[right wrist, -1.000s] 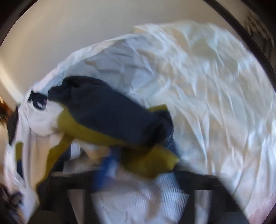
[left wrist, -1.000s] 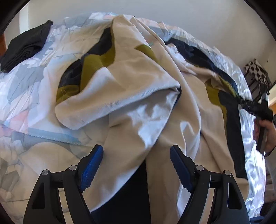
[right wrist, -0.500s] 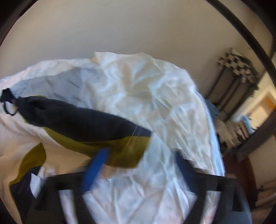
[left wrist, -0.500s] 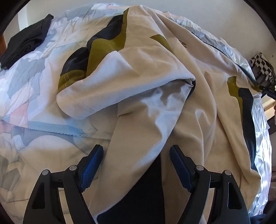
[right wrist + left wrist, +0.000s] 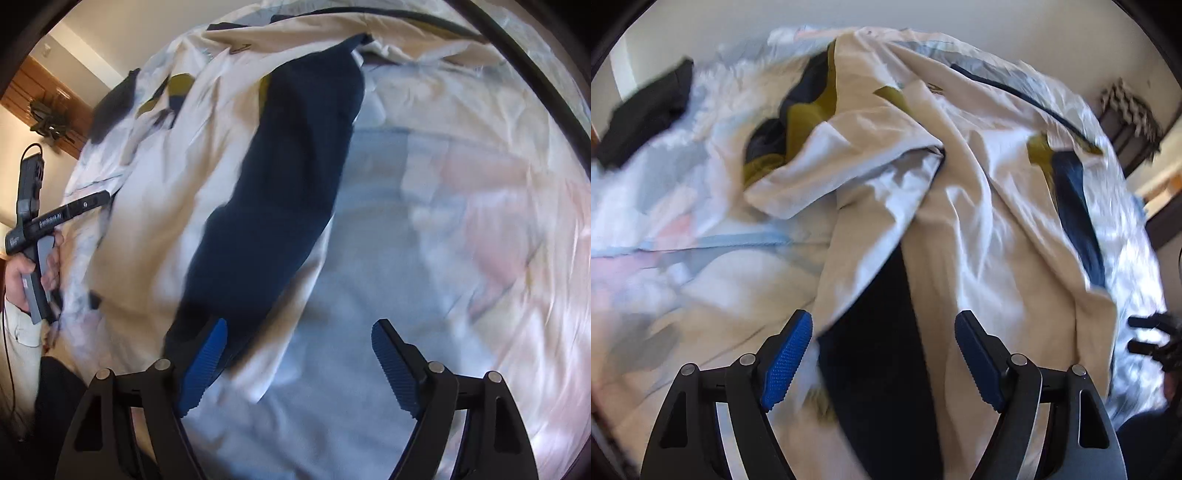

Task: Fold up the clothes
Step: 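Grasp the navy sleeve cuff with the right gripper and pull it straight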

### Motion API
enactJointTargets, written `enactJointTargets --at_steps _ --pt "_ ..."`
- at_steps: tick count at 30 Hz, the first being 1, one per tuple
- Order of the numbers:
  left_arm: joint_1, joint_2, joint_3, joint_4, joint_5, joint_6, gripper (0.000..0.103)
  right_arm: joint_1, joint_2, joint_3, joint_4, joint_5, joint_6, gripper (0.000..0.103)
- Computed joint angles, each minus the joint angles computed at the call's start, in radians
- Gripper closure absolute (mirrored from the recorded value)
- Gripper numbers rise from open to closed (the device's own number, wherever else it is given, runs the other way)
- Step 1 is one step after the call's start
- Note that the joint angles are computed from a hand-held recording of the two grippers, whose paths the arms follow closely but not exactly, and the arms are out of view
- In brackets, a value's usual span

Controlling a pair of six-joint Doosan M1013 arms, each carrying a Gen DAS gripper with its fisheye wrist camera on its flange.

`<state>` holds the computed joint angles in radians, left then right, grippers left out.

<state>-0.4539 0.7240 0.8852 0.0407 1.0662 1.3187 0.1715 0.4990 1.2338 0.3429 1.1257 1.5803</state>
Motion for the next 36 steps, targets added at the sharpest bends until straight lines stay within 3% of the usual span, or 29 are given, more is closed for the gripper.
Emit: enactJointTargets --at_steps 4,7,9,12,15,16,18,26,27,29,30,31,32,34,36 --pt "-0.021 -0.049 0.066 0.069 0.042 -0.090 0.023 0.016 -0.018 0.005 0.017 0.005 -0.010 0.019" --pt "-0.025 -0.099 0.161 0.038 -0.019 -0.111 0.023 0.039 0.003 -0.034 0.010 0.076 0.017 0.019" --pt "-0.026 -0.116 0.200 0.015 -0.036 -0.116 0.023 0.051 0.009 -0.044 0.020 0.082 0.061 0.019" --pt "-0.029 -0.114 0.203 0.002 -0.019 -0.174 0.023 0.073 0.008 -0.044 -0.023 0.068 0.195 0.017" --pt "-0.039 -0.123 0.205 0.020 -0.045 -0.186 0.023 0.105 -0.001 -0.045 -0.100 0.045 0.216 0.017" --pt "-0.045 -0.129 0.210 0.043 -0.060 -0.179 0.023 0.108 -0.004 -0.042 -0.104 0.033 0.232 0.015" --pt "-0.055 -0.130 0.212 0.091 -0.063 -0.168 0.023 0.108 -0.004 -0.037 -0.097 0.015 0.259 0.000" --pt "-0.019 -0.121 0.208 -0.005 -0.040 -0.100 0.023 0.092 0.039 -0.041 -0.022 0.012 0.306 0.000" --pt "-0.019 -0.118 0.207 0.012 -0.033 -0.105 0.023 0.089 0.044 -0.040 -0.005 0.013 0.310 0.003" --pt "-0.010 -0.113 0.210 0.002 -0.032 -0.115 0.023 0.083 0.054 -0.042 0.012 0.024 0.302 0.031" --pt "-0.002 -0.111 0.213 -0.033 -0.036 -0.109 0.023 0.081 0.059 -0.043 0.016 0.032 0.295 0.064" --pt "0.006 -0.106 0.214 -0.074 -0.039 -0.098 0.023 0.077 0.061 -0.042 0.023 0.038 0.289 0.080" --pt "0.010 -0.101 0.211 -0.094 -0.032 -0.091 0.023 0.072 0.060 -0.038 0.033 0.042 0.283 0.081" --pt "0.007 -0.096 0.207 -0.079 -0.023 -0.087 0.023 0.063 0.056 -0.032 0.045 0.054 0.265 0.093" --pt "0.001 -0.101 0.211 -0.057 -0.041 -0.090 0.023 0.056 0.046 -0.028 0.031 0.058 0.241 0.094"
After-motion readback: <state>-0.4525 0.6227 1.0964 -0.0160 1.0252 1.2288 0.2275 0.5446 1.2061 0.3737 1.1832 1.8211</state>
